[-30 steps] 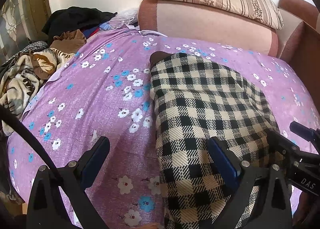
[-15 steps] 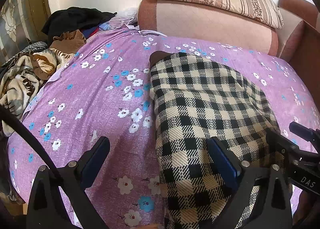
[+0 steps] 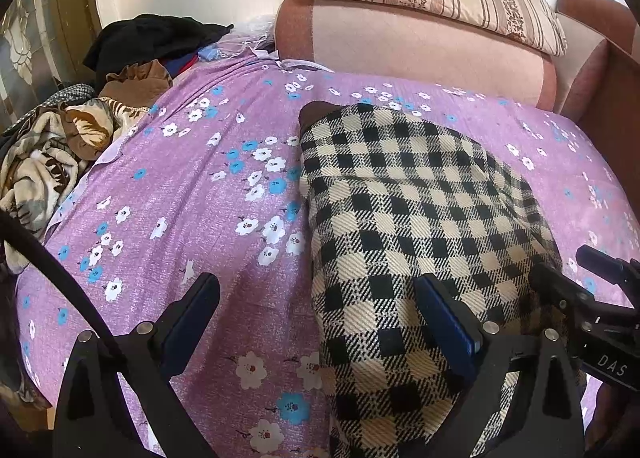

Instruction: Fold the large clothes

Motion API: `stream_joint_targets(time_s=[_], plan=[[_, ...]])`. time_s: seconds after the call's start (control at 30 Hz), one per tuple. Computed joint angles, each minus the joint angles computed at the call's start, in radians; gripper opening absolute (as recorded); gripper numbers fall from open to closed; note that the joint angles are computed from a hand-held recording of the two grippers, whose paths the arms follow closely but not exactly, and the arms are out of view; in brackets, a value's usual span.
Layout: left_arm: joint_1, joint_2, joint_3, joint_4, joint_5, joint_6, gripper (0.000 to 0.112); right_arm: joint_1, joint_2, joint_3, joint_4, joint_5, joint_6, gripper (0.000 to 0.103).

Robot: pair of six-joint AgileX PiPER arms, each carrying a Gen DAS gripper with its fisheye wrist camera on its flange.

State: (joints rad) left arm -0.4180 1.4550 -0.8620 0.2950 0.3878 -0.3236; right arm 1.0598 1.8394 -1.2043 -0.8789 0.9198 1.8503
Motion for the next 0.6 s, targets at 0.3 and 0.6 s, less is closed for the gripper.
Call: stream_joint_targets(time_s=[0.3,0.6], plan=[[-0.003,0.0,-0.002,0.004,0.007,-0.01,0.098,0.001,0.007,-0.011,0.007,0.001,-0.001,0.088],[0.001,0.002,-0.003,-0.001,0.007,0.0,0.098,0.0,0.013,-0.016,0.014,0.0,-0.005,0.088]])
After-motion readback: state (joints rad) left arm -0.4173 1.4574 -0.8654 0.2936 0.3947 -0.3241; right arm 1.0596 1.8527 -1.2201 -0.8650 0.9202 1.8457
